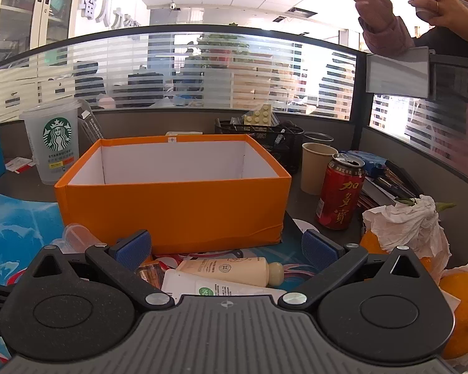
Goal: Organize rigid objects
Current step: 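Move left tool toward clear plastic cylinders while right tool approaches white remote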
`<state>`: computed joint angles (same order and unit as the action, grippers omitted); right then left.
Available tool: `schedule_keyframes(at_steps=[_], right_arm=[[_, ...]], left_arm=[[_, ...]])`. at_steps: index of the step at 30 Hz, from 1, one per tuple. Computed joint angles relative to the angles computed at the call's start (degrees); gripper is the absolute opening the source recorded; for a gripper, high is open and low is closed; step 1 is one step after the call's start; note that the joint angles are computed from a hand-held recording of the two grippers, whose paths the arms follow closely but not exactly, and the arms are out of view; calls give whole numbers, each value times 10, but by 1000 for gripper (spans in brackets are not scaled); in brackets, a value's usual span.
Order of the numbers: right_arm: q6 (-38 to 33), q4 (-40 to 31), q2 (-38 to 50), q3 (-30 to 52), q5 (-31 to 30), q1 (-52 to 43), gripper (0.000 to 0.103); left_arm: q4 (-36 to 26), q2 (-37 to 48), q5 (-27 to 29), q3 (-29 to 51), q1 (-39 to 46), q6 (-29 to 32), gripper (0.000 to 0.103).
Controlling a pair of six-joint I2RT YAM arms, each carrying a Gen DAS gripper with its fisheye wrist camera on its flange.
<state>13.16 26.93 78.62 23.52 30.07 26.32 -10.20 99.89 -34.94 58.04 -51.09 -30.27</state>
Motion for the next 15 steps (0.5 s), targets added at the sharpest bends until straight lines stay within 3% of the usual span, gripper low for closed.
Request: schedule_keyframes(at_steps=[9, 15], right_arm=[[-17, 28, -1, -11, -16, -4, 103], [-11, 33, -4, -15, -17, -2, 103]], left_arm=[[29, -3, 10, -10, 6, 17, 103], [-25, 7, 13, 20, 14, -8, 103]])
